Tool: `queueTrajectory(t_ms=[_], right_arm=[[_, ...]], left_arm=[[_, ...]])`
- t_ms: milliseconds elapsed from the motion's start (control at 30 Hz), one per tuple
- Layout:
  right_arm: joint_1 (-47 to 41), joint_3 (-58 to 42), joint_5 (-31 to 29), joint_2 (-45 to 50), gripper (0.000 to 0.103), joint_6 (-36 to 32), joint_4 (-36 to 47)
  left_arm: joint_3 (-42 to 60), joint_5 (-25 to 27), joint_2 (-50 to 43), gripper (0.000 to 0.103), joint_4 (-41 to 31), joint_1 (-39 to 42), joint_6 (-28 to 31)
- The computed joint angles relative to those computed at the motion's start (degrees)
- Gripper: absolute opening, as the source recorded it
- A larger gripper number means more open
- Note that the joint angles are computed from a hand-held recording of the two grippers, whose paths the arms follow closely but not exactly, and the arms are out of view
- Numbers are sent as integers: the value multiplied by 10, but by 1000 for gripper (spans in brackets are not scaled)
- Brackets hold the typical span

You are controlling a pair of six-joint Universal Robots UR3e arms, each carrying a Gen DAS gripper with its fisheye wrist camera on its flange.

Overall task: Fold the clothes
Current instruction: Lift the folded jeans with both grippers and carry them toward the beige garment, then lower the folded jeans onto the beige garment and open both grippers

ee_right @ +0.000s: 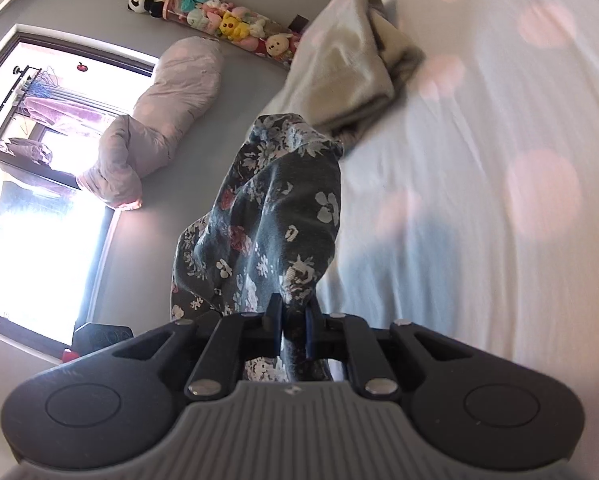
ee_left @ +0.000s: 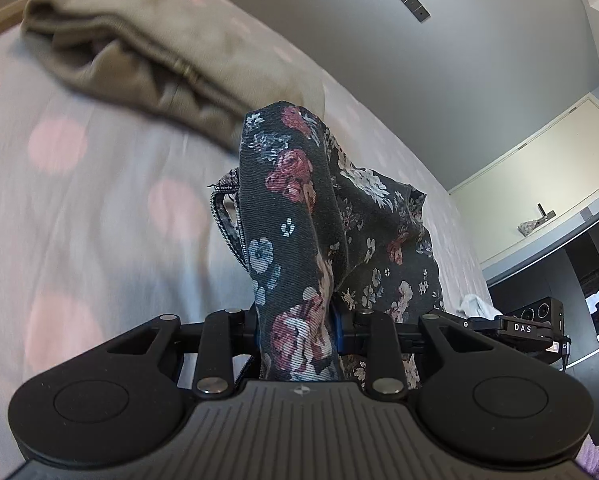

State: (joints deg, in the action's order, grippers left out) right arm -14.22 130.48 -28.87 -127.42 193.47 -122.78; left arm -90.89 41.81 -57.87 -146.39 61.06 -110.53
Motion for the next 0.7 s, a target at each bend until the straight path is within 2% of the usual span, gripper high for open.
queueTrajectory(t_ms=[67, 167, 233, 300, 400, 467, 600, 700], right_arm=[[25, -38, -11, 108, 13, 63, -136], [49, -127, -25, 255, 13, 132, -265], [62, -216, -34, 353, 13, 156, -299], [71, -332, -40, 449, 13, 154, -287], [83, -501, -54, 567, 13, 146, -255], [90, -606, -65, 636, 13, 143, -231], [109, -818, -106, 763, 13, 118, -137], [126, -971, -137, 861, 13, 120, -94]], left_arm=[[11, -34, -51, 27, 157, -91, -131], [40, -45, -149, 27, 396, -204, -313], [87, -37, -226, 27, 512, -258, -401], [146, -26, -308, 27, 598, -300, -465], [242, -13, -422, 27, 684, -342, -536], [315, 2, -491, 26, 713, -365, -562], [466, 56, -610, 26, 723, -407, -578], [544, 87, -671, 26, 728, -425, -594]])
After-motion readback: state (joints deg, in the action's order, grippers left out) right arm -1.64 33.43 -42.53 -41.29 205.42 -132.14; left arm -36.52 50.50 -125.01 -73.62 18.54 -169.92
